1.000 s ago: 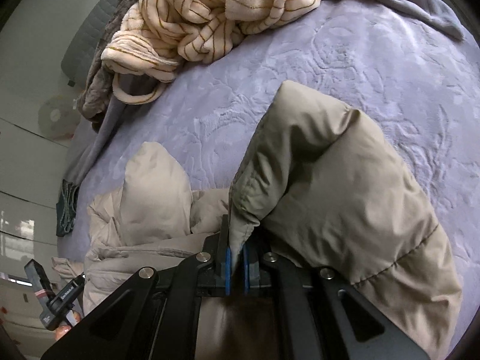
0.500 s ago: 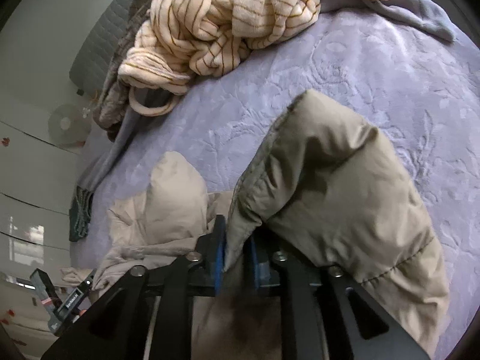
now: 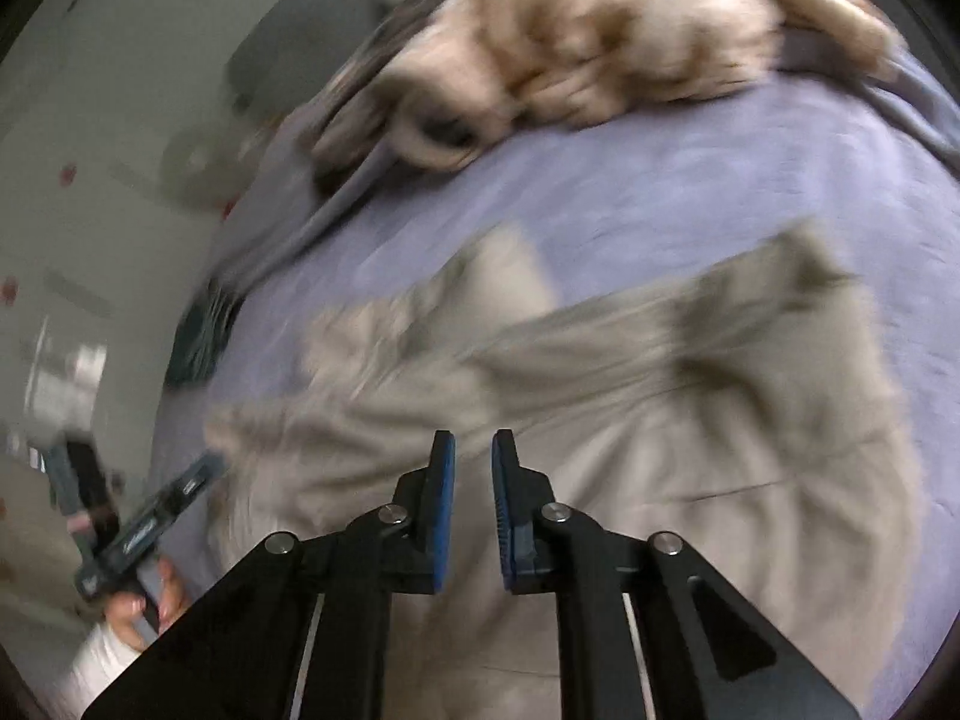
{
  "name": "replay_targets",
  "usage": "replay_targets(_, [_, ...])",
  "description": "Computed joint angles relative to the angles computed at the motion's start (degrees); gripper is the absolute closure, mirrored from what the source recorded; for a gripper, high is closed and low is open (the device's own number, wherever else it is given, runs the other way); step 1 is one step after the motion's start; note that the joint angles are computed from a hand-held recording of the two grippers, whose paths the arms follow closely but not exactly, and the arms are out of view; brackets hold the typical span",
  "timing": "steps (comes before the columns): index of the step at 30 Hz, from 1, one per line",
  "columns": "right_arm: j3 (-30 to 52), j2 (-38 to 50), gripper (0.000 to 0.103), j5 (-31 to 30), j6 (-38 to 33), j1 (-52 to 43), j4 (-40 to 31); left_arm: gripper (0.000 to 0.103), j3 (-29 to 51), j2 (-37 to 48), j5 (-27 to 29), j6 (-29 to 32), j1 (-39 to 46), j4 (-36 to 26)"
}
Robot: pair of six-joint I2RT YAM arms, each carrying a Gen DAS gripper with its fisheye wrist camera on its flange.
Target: Fold large clothes
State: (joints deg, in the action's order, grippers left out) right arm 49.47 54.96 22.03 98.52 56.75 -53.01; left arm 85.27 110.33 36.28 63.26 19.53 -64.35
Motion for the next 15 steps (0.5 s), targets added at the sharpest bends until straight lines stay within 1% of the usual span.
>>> replay_targets(2, [-0.7, 4.1, 0.09, -2.4, -3.4, -1.8, 5.1, 0.052, -5.6, -1.9, -0.7, -1.8, -2.0, 4.7])
replay_targets(3, [-2.0, 6.7, 0.09, -4.4, -5.5, -3.7, 9.2, 0.052, -8.4, -2.6, -1.6, -3.4, -3.1, 8.4])
replay_targets(4, [-2.6, 8.4, 0.09, -5.4, -6.4, -4.6, 10.9, 0.052, -11.7, -3.4, -2.9, -6.2, -4.5, 13.8])
replay_targets(5, [-3.5, 10.5, 0.091, -6.4, -7.7, -6.0, 13.1, 0.052, -13.2, -3.3, -3.5, -7.5, -5.3, 16.8])
replay_targets(6, [-4.0, 12.0, 0.096, -6.6, -8.3, -6.4, 14.1, 0.052, -14.4, -2.9, -4.1, -9.2, -6.1, 19.8])
replay_targets(7, [-4.6, 12.7, 0.099, -6.7, -9.2, -7.1, 15.0, 0.052, -14.9, -2.6, -4.4, -10.4, -6.6, 21.3])
replay_targets(9, [-6.6, 13.7, 0.102, -7.7, -11.2, -9.3, 18.0, 0.052, -14.3, -0.8, -5.2, -12.6, -7.8, 23.3])
replay_targets(11, [-7.5, 14.2, 0.103, -8.9, -12.5, -11.1, 19.6, 0.052, -13.9, 0.2, -6.2, -13.6, -8.9, 24.4])
replay_targets(13, [-7.9, 13.9, 0.103, -10.7, -13.8, -13.1, 20.6, 0.052, -12.2, 1.0, -6.3, -12.5, -9.0, 22.9])
replay_targets(15, [-8.1, 11.5, 0.103, -12.2, -16.3, -14.5, 19.1, 0.052, -9.9, 1.6, -6.2, -10.8, -8.0, 21.6])
